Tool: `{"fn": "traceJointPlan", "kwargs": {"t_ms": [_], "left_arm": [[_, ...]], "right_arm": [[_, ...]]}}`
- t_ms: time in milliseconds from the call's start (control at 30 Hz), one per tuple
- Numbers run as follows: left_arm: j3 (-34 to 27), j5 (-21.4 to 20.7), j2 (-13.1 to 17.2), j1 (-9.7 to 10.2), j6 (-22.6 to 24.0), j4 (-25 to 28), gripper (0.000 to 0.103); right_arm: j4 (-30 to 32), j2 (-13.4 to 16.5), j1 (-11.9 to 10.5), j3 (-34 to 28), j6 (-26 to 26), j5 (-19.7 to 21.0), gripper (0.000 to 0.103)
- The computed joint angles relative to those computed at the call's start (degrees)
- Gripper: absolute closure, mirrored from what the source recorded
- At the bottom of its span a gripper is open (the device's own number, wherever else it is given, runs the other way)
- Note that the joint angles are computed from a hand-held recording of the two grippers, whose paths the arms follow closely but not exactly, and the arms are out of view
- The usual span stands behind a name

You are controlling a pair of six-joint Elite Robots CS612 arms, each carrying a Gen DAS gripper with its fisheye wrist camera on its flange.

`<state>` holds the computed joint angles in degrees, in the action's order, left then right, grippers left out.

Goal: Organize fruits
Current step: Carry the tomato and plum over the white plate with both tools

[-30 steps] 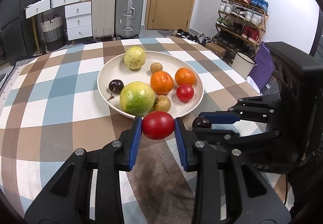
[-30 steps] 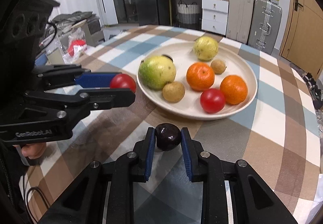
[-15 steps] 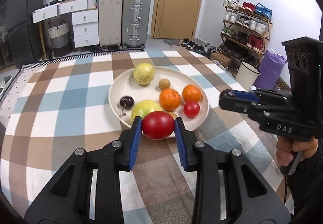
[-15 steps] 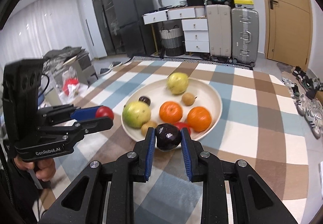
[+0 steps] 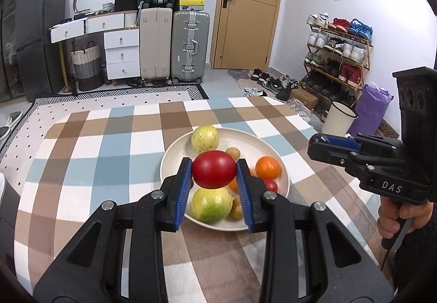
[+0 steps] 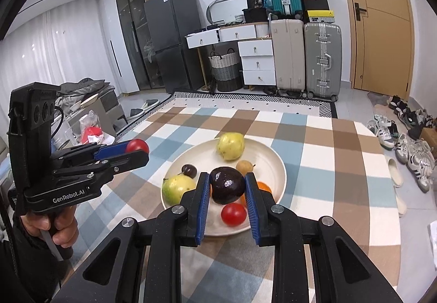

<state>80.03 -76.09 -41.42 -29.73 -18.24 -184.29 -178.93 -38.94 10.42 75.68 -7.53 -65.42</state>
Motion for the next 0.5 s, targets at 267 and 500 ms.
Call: {"fn": "traceJointPlan", "kwargs": {"t_ms": [267, 500], "left_arm": [[-3.3, 1.1, 1.7, 0.39, 0.5, 1.6, 0.073], [-7.6, 0.2, 4.4, 1.05, 0.4, 3.9, 0.073]], "right_arm": [[1.3, 1.0, 0.1, -2.5, 1.0, -0.5, 0.077], [4.1, 3.0, 0.5, -6.4, 2.9, -0.7, 0.077]]}}
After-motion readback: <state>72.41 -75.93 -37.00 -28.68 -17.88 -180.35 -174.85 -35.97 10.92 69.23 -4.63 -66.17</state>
